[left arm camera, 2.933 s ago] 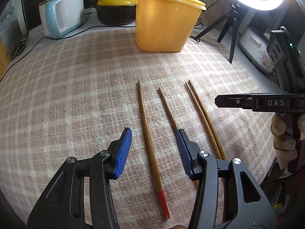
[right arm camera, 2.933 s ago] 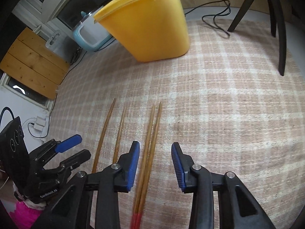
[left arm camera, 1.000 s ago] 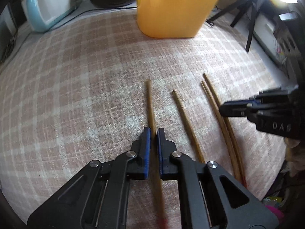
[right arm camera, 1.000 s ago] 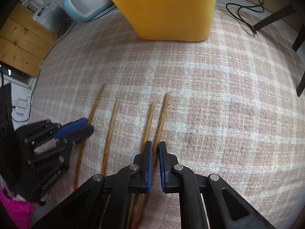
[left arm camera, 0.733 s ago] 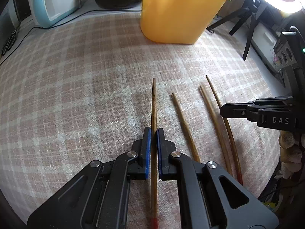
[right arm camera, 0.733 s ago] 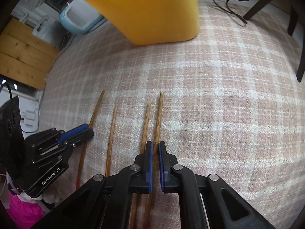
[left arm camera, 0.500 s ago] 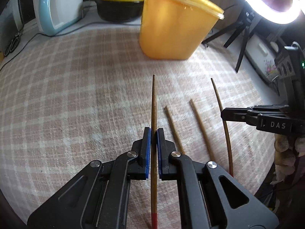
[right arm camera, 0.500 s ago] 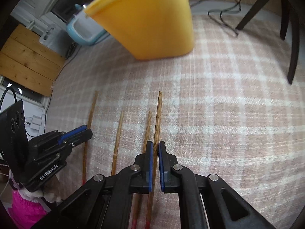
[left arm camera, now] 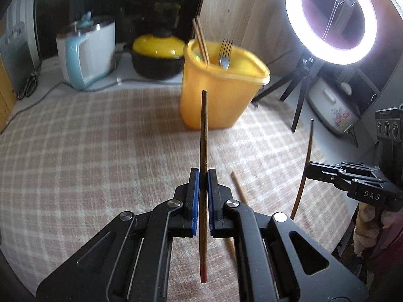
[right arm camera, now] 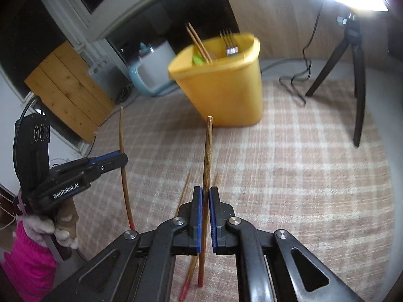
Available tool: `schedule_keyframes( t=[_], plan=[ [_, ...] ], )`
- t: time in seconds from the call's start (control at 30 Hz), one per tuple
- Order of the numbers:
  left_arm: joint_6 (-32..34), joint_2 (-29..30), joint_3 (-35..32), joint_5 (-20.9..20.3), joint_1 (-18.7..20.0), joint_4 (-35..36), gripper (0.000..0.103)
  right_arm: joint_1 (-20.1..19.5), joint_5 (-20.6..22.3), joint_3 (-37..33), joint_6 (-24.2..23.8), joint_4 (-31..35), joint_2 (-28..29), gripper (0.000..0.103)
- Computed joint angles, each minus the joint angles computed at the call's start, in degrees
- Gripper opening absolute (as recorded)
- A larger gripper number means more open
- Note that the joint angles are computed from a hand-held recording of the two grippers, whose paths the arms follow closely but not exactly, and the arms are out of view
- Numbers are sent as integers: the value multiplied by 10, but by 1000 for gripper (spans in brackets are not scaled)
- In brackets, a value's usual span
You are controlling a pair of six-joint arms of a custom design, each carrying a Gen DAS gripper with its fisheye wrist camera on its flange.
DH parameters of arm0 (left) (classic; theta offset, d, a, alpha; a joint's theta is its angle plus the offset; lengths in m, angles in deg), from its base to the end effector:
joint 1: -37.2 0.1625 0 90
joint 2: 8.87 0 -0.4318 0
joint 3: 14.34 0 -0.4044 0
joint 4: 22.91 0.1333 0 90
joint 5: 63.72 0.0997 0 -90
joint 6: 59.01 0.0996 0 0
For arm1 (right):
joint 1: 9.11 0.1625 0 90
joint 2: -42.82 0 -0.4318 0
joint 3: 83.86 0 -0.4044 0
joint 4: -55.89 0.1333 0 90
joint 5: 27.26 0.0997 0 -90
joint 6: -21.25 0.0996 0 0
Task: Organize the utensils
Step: 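Lift the chopstick with the left tool while the right tool carries its chopstick over the bin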
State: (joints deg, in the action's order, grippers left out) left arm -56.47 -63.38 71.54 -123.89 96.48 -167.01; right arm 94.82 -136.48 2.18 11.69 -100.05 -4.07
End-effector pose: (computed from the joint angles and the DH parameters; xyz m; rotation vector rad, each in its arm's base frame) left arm -0.2113 -0.7135 0.2624 0.6226 2.5802 -0.6886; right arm 0.2757 -0.6941 0.1834 0.4512 -2.7151 0.6722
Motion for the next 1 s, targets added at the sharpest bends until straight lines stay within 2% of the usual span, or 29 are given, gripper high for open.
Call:
schedule_keyframes(
  t=[0.2, 0.5, 1.0],
  plan=[
    [15, -2, -9, -3, -9, -20, 4, 19, -14, 20, -31, -78, -10, 2],
    [38, 15, -45, -11, -13, -50, 4, 41, -37, 18, -74, -155, -13, 2],
    [90, 87, -173, -30, -8, -91, 4, 64, -53, -19, -110, -218, -1, 2]
  ],
)
